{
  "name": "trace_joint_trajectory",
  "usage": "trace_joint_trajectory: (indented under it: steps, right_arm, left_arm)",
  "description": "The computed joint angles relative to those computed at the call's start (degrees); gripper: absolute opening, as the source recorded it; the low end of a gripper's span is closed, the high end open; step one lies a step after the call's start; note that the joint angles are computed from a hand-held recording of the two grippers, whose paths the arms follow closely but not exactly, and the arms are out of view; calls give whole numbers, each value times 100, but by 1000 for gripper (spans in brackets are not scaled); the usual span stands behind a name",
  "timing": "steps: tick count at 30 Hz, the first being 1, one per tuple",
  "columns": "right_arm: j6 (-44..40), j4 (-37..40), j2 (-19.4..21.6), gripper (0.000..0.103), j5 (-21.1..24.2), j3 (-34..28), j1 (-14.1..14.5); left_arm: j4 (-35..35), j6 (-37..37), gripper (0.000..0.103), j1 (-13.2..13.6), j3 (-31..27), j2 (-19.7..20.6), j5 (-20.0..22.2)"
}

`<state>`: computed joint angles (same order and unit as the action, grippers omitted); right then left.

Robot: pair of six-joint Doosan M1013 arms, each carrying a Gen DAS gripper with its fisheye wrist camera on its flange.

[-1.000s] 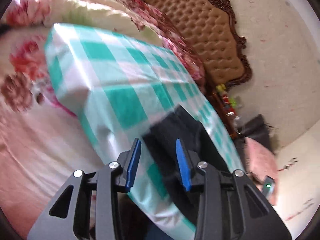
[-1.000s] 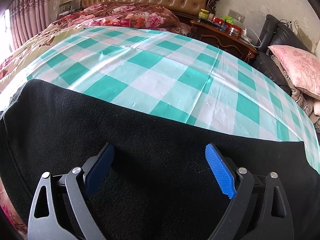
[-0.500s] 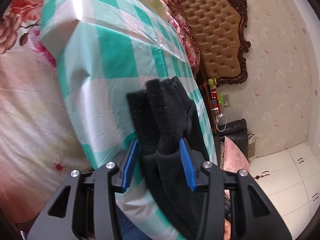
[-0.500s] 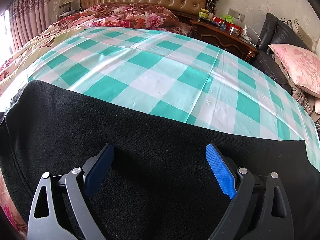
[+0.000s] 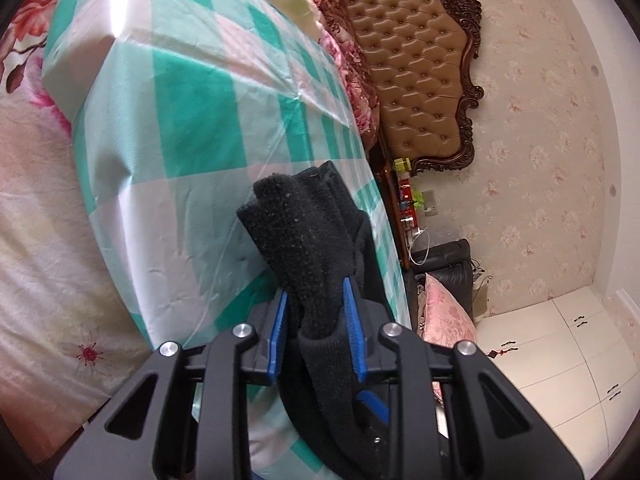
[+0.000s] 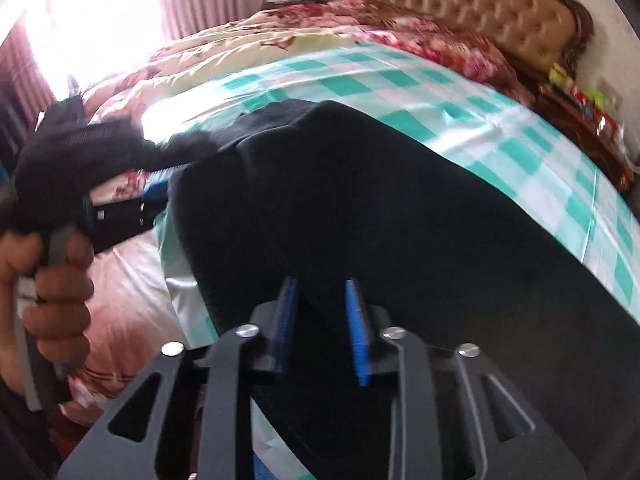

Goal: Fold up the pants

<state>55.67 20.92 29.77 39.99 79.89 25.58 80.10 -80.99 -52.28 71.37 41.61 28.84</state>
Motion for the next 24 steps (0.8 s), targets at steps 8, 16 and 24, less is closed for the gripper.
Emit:
trace_joint_trajectory:
  steps: [8, 16, 24]
  right_arm:
    - [-120, 329, -67, 21, 196, 28, -56]
    - [-566, 542, -330, 44, -70, 350, 45]
    - [-275, 281, -260, 30, 103, 318, 50]
  left_arm:
    - [-699, 616, 31, 75, -150, 43, 14]
    - [-1297, 1814, 14, 89, -309, -22, 182]
    - [-1624, 2397, 13, 87, -509, 16, 319]
